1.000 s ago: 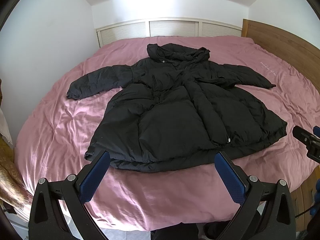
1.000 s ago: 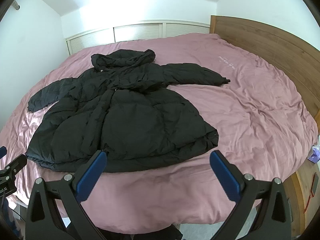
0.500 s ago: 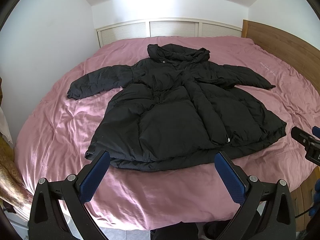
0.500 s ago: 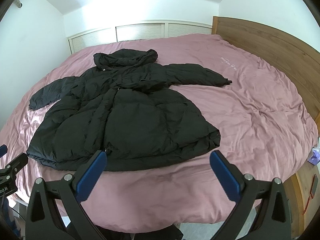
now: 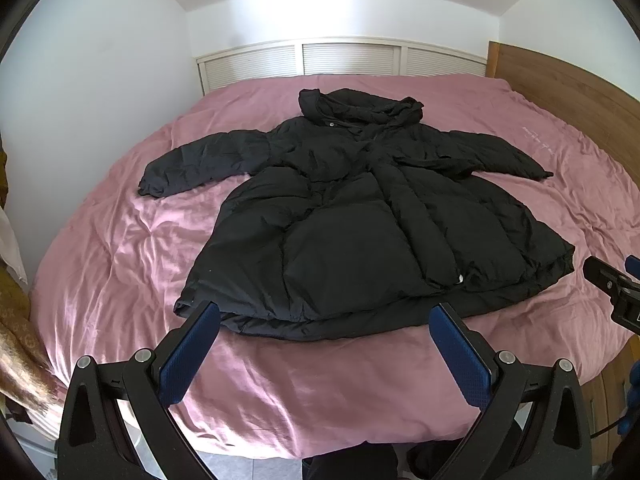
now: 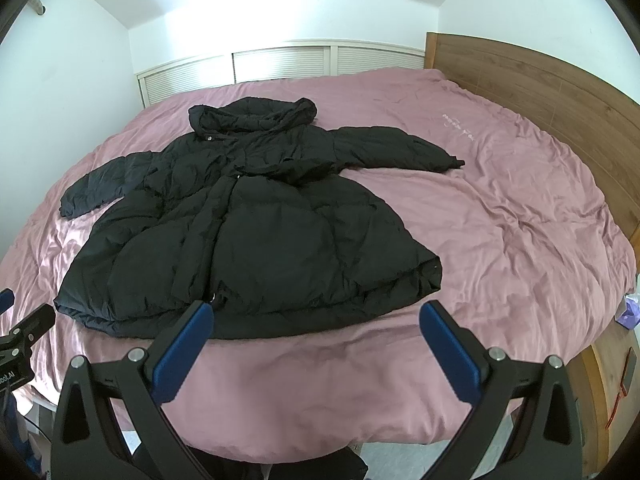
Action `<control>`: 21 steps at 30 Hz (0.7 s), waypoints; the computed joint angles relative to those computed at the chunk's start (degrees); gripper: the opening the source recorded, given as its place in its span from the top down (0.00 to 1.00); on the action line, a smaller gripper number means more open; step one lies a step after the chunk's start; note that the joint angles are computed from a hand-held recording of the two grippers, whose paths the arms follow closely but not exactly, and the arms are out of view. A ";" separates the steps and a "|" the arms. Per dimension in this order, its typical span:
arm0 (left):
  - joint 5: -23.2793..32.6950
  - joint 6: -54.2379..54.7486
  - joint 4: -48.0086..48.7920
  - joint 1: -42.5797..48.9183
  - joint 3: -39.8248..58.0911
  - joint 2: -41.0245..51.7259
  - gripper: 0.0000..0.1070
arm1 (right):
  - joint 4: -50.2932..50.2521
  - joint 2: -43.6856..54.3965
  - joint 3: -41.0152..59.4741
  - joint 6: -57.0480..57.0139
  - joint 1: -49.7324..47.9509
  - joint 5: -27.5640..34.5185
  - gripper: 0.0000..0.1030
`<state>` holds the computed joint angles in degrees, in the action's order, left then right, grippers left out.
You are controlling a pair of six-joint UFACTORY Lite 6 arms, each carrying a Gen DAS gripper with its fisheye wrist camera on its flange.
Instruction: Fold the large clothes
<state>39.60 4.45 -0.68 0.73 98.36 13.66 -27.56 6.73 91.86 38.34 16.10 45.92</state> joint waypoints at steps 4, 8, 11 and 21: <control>0.10 1.88 -1.64 1.03 1.65 1.84 0.04 | -1.38 0.04 -0.02 2.28 2.13 1.04 0.00; -0.16 1.87 -1.69 1.05 1.14 1.59 0.04 | -1.22 0.08 -0.05 2.43 2.22 1.20 0.00; -0.33 1.92 -1.74 1.07 0.84 1.50 0.04 | -1.02 0.03 -0.32 2.22 1.88 0.90 0.00; -2.60 1.75 -1.82 0.68 -2.20 0.27 0.04 | -0.57 -1.09 -2.88 1.76 0.51 -0.89 0.00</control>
<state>37.00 6.20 -2.50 1.41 96.16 13.93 -28.13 5.64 88.97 40.10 16.61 45.04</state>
